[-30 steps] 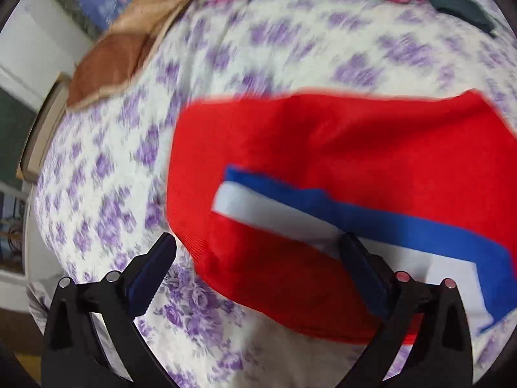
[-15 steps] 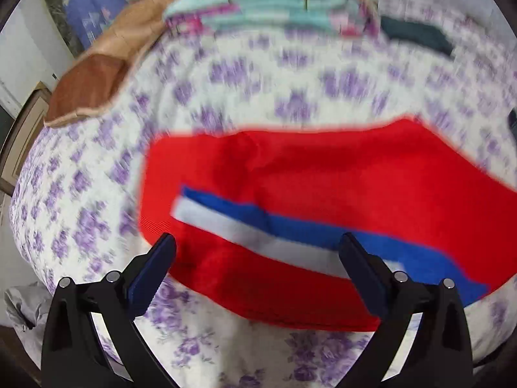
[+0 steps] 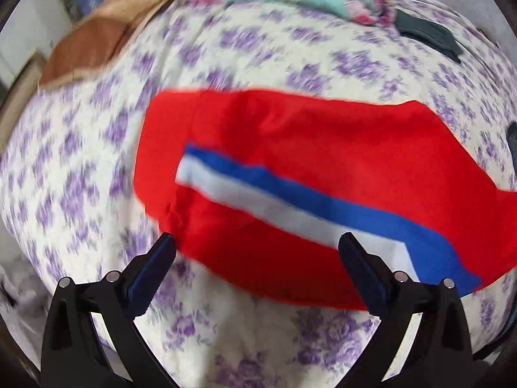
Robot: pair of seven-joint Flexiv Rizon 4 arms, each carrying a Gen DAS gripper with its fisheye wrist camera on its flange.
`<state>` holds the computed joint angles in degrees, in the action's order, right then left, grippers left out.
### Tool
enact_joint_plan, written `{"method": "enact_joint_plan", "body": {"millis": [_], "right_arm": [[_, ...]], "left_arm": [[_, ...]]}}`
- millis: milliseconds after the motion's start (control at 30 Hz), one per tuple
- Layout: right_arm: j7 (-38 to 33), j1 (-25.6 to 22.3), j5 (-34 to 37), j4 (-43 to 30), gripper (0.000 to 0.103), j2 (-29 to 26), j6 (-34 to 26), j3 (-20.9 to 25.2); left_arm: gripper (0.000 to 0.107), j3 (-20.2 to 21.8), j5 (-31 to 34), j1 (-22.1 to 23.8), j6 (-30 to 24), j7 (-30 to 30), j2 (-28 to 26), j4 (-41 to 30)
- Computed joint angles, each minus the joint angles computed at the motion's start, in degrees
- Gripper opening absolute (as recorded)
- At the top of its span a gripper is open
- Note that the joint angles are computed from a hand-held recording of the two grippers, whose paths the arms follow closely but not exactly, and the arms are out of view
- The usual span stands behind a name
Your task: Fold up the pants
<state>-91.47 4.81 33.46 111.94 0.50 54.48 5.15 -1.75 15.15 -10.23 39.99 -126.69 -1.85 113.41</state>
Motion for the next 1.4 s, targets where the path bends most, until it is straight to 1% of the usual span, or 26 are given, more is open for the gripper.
{"method": "enact_joint_plan", "body": {"millis": [33, 100, 200, 233, 300, 333, 367, 400, 433, 500, 533, 633, 700, 733, 767, 833, 900, 967, 1033, 1067, 1167, 1200, 1233, 1300, 1333, 1400], "right_arm": [[-3.92, 1.23, 0.16, -2.15, 0.021, 0.12, -1.58, 0.84], [-6.97, 3.60, -2.26, -4.34, 0.021, -0.82, -2.18, 2.40], [-11.08, 7.22, -3.70, -8.18, 0.022, -5.17, -4.54, 4.78], [-11.42, 8.89, -5.78, -9.32, 0.025, -7.69, -5.46, 5.86], [-11.04, 11.31, -9.77, -10.70, 0.042, -11.92, -6.64, 7.38], [-10.53, 12.62, -12.13, -12.22, 0.064, -14.87, -9.60, 8.06], [-10.12, 13.56, -14.25, -13.32, 0.069, -17.07, -11.87, 8.55], [-9.82, 14.00, -15.87, -13.23, 0.070, -18.05, -12.04, 8.78], [-9.67, 13.93, -16.27, -13.91, 0.075, -18.54, -12.79, 9.18], [-12.23, 10.82, -10.64, -17.18, 0.074, -18.66, -16.17, 10.74], [-14.30, 8.29, -6.56, -19.70, 0.073, -18.53, -19.75, 11.22], [-15.63, 5.33, -2.94, -21.39, 0.073, -16.98, -20.38, 9.53], [-14.66, 4.02, -2.21, -21.51, 0.061, -16.35, -20.13, 8.08], [-13.72, 3.50, -2.78, -21.44, 0.046, -16.41, -19.97, 7.15], [-12.57, 3.12, -3.46, -21.12, 0.045, -16.44, -19.77, 6.44], [-11.35, 2.84, -4.23, -20.78, 0.045, -17.06, -18.84, 6.02], [-12.13, 3.55, -5.68, -18.84, 0.049, -16.29, -16.85, 6.71], [-14.86, 4.14, -6.43, -17.65, 0.064, -15.64, -16.39, 7.71], [-15.42, 7.12, -10.23, -16.55, 0.066, -16.21, -13.49, 8.34], [-15.88, 9.03, -13.97, -15.22, 0.066, -16.44, -11.48, 8.46], [-16.48, 11.91, -20.06, -14.27, 0.065, -18.59, -9.66, 8.64], [-15.51, 13.38, -24.07, -12.68, 0.060, -19.11, -7.08, 7.86], [-14.74, 13.43, -25.20, -12.37, 0.042, -19.31, -6.19, 7.77], [-16.73, 9.61, -18.11, -16.25, 0.022, -19.93, -10.54, 9.82], [-18.19, 7.85, -14.70, -17.78, 0.006, -19.88, -12.59, 10.55], [-19.61, 5.81, -10.67, -19.09, 0.006, -18.99, -14.80, 10.71]], "left_arm": [[0.098, 0.12, -1.14, 0.17, -1.27, -0.80, -0.23, 0.16], [0.098, 0.01, -1.02, 0.03, -3.86, -3.12, -0.25, -0.30], [0.098, -0.08, -0.86, -0.20, -2.15, -4.28, 0.93, 0.40], [0.098, -0.21, -1.17, -0.26, -2.12, -3.97, 1.22, 0.50], [0.098, -0.56, -0.58, -0.32, -3.70, -4.06, 1.40, 0.05], [0.098, -0.69, -0.03, -0.34, -4.50, -4.43, 1.37, -0.19], [0.098, -0.72, 0.34, -0.36, -5.42, -4.79, 1.55, -0.30], [0.098, -0.63, 0.30, -0.38, -5.70, -4.90, 2.10, 0.09], [0.098, -0.60, 0.31, -0.35, -6.08, -5.17, 2.61, 0.35], [0.098, -0.56, 0.53, -0.26, -6.21, -5.51, 4.07, 1.15], [0.098, -0.58, 0.66, -0.02, -6.12, -5.39, 4.26, 1.29], [0.098, -0.76, 1.21, 0.47, -6.70, -5.57, 5.36, 1.83], [0.098, -0.90, 0.80, 0.80, -6.38, -5.58, 5.54, 1.84], [0.098, -0.98, 0.04, 0.82, -5.32, -5.22, 5.45, 1.87], [0.098, -1.14, -0.94, 0.75, -4.17, -4.38, 5.13, 1.75], [0.098, -2.04, -2.19, 0.28, -2.85, -1.49, 3.53, -0.01], [0.098, -2.61, -2.63, -0.26, -2.60, 0.93, 1.54, -2.20], [0.098, -2.60, -3.89, -0.79, -2.54, 1.61, -0.10, -3.70], [0.098, -2.46, -5.15, -1.31, -2.17, 2.34, -1.41, -4.90], [0.098, -2.40, -4.77, -1.64, -2.64, 2.53, -1.91, -5.66], [0.098, -2.16, -3.56, -2.65, -4.40, 2.60, -2.97, -7.29], [0.098, -1.93, -3.71, -2.80, -4.67, 2.66, -2.99, -7.33], [0.098, -1.68, -3.87, -2.91, -5.00, 2.50, -2.86, -7.19], [0.098, -1.12, -3.87, -2.94, -4.93, 1.84, -2.04, -6.28], [0.098, -0.97, -3.89, -2.86, -4.79, 1.54, -1.80, -5.97], [0.098, -0.71, -4.16, -2.58, -4.55, 0.83, -1.25, -5.06]]}}
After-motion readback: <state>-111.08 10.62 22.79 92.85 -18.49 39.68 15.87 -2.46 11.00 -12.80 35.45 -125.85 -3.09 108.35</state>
